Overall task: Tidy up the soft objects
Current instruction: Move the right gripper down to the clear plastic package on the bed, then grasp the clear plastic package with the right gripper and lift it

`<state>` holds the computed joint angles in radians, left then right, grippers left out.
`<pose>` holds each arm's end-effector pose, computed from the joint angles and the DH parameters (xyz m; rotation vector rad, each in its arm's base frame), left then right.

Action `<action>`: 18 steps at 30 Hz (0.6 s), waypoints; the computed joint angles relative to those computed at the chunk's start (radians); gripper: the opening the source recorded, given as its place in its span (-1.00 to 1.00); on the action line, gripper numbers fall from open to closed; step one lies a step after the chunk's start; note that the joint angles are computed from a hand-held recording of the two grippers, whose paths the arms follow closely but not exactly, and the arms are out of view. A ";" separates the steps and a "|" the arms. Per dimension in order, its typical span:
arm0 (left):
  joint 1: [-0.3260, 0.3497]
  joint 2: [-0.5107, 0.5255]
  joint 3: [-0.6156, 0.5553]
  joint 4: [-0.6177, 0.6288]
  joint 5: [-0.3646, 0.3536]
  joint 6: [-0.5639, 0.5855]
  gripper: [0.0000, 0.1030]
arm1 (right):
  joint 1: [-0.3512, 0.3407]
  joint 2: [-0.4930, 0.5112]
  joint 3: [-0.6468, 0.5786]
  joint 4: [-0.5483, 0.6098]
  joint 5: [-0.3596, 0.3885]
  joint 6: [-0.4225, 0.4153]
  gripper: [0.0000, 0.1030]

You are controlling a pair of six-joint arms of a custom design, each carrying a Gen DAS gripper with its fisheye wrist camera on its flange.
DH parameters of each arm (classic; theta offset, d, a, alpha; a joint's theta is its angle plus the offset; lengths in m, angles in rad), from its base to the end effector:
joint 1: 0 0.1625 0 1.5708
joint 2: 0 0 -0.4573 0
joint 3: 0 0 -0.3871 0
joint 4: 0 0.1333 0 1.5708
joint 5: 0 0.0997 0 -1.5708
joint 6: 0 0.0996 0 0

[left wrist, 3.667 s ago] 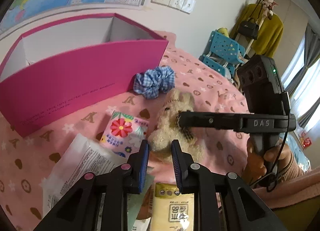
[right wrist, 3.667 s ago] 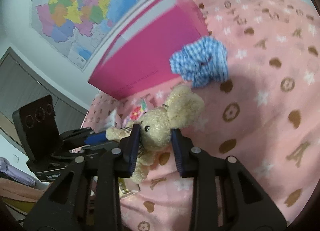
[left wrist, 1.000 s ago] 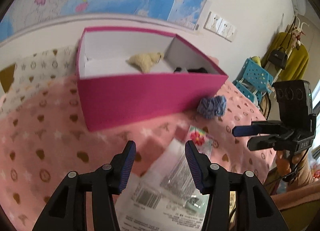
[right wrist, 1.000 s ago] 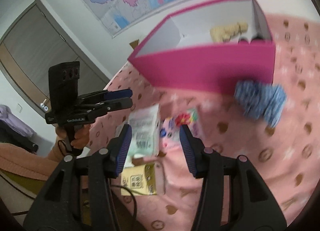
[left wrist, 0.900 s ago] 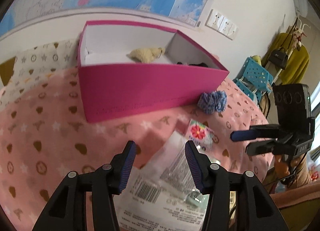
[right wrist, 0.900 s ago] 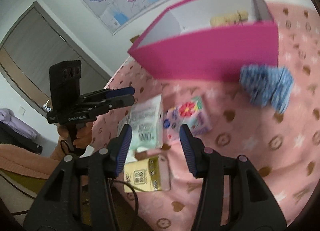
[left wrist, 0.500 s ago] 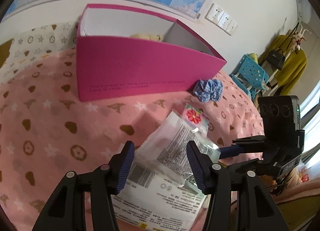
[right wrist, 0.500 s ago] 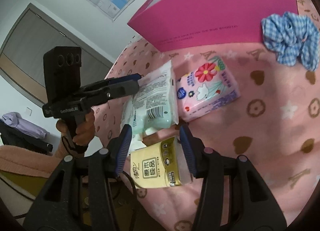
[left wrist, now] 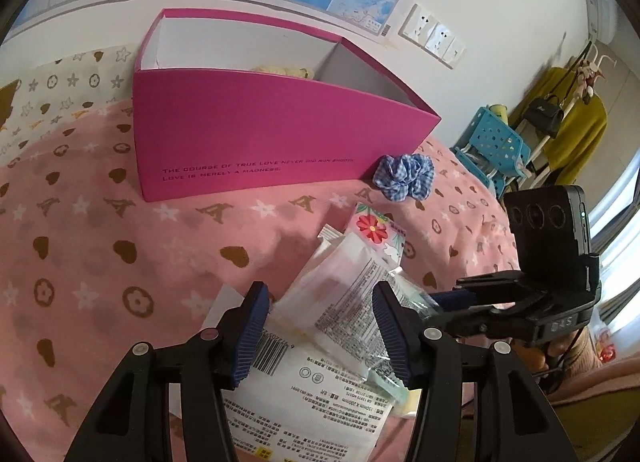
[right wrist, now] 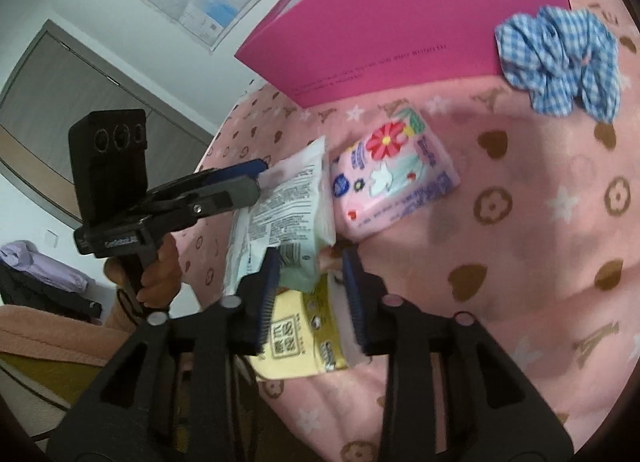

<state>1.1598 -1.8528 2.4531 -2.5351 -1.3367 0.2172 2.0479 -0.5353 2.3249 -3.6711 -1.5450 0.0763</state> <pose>0.0156 -0.3557 0.3280 0.8341 2.7704 -0.5627 0.3203 -0.3237 -0.0464 -0.6032 2.9389 -0.4414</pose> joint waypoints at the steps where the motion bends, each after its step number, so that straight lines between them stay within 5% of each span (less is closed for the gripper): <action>1: -0.004 -0.002 0.003 -0.002 0.004 -0.002 0.03 | 0.004 0.001 0.001 -0.004 -0.010 -0.003 -0.27; 6: -0.007 0.003 0.005 0.004 -0.010 -0.003 0.03 | 0.019 -0.002 0.007 -0.024 -0.031 -0.017 -0.74; 18: -0.033 0.020 0.017 0.005 -0.024 -0.008 0.03 | 0.001 -0.038 0.021 -0.089 -0.081 -0.036 -0.80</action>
<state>1.1269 -1.8325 2.4703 -2.5304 -1.3603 0.2091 2.0492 -0.5731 2.3463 -3.7606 -1.6255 0.0404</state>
